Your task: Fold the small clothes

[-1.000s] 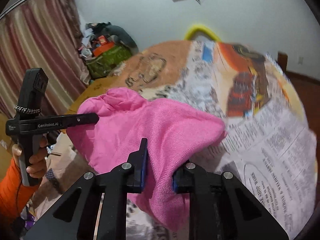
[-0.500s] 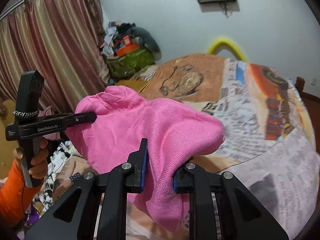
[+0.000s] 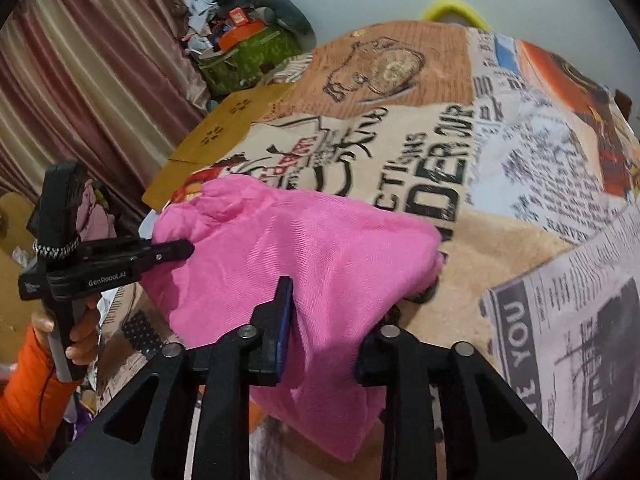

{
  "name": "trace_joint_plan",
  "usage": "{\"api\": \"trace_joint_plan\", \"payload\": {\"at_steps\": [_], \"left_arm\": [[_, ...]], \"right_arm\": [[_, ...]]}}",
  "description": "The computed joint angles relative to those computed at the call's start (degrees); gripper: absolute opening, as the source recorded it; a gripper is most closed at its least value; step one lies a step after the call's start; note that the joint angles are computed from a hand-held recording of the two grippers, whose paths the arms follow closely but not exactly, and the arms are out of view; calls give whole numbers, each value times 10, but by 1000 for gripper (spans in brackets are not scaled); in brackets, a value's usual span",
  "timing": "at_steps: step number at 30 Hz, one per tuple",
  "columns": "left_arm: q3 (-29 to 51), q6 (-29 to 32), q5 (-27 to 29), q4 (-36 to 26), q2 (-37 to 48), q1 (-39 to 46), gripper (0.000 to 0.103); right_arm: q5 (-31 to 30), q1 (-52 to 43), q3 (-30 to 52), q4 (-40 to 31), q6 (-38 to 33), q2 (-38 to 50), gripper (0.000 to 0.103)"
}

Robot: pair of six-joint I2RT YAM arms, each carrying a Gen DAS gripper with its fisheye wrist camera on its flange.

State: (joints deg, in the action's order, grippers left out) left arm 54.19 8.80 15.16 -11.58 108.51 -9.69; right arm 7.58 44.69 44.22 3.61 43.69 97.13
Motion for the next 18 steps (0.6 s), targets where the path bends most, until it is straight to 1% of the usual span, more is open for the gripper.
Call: {"api": "trace_joint_plan", "payload": {"at_steps": [1, 2, 3, 5, 7, 9, 11, 13, 15, 18], "left_arm": [[-3, 0, -3, 2, 0, 5, 30], [-4, 0, -1, 2, 0, 13, 33], [-3, 0, -1, -1, -1, 18, 35], [-3, 3, -16, -1, -2, 29, 35], [-11, 9, -35, 5, -16, 38, 35], [-8, 11, -29, -4, -29, 51, 35], [-4, 12, -10, -14, -47, 59, 35], [-1, 9, 2, -19, -66, 53, 35], [6, 1, 11, -25, -77, 36, 35], [26, -16, 7, -28, -67, -5, 35]], "right_arm": [[-1, -3, -3, -5, 1, -5, 25], [7, -1, -3, -21, 2, -13, 26], [17, 3, 1, -34, 2, -16, 28], [45, 14, 1, -69, 2, -35, 32], [65, 22, -5, -86, -1, -55, 35], [94, 34, -7, -105, -7, -79, 37], [111, 41, -5, -112, -17, -93, 38], [119, 42, 4, -114, -32, -99, 41], [119, 40, 16, -106, -48, -93, 45], [103, 29, 38, -85, -67, -61, 46]]}}
